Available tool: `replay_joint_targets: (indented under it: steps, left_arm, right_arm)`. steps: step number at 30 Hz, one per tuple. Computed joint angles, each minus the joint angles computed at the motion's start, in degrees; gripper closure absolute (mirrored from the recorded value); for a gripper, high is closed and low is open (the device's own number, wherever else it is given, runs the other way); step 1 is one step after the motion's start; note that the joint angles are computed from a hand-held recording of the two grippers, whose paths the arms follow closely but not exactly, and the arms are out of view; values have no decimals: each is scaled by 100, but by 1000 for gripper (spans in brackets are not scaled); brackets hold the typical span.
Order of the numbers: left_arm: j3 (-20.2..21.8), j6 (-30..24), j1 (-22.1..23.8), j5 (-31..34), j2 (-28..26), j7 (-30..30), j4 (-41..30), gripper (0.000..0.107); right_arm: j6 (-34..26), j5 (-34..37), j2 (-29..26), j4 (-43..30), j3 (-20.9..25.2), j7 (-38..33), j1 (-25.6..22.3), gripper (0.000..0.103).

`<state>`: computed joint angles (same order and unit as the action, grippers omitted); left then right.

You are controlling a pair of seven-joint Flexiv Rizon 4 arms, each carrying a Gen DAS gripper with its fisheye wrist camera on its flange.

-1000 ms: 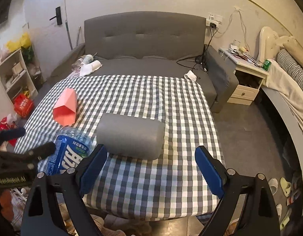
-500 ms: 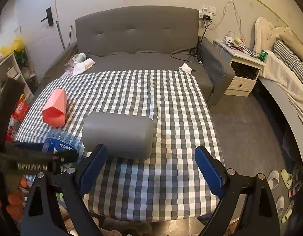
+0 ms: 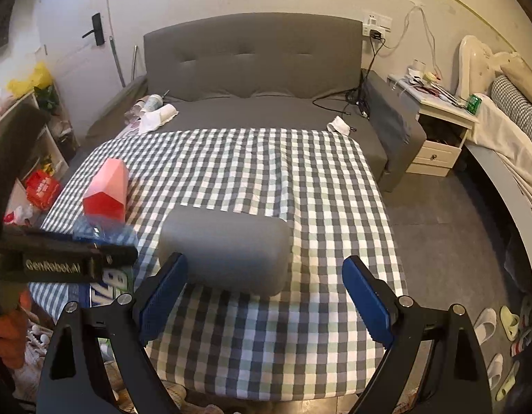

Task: Flip cup upside down
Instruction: 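Lower the blue cup upright onto the table and open the left tool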

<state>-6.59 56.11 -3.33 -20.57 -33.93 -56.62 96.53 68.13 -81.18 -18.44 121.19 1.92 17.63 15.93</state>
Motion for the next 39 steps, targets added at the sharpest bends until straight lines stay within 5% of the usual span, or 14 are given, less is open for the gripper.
replay_joint_targets:
  steps: [7, 10, 16, 23, 33, 39]
  left_arm:
    - [-318, 1933, 70, -71, 182, 544, 653, 30]
    - [-758, 2713, 364, -192, 128, 849, 979, 30]
    - [-1582, 3536, 1027, -45, -28, 1048, 1398, 30]
    - [-1848, 3697, 1368, 381, 10, 875, 1577, 30]
    - [-1894, 3677, 1506, 707, -14, 697, 1621, 16]
    - [-2716, 3960, 2320, 923, 8, 730, 1930, 16]
  right_arm:
    - [-121, 28, 30, 14, 24, -5, 47, 12]
    - [-151, -33, 64, 34, 27, 53, 54, 12]
    - [-177, -76, 105, 76, 66, 83, 31, 12]
    - [-184, -162, 137, 105, 76, 177, 11, 12]
    - [-166, -216, 176, 135, 98, 271, -26, 12]
    - [-202, -448, 277, 209, 126, 560, -74, 12]
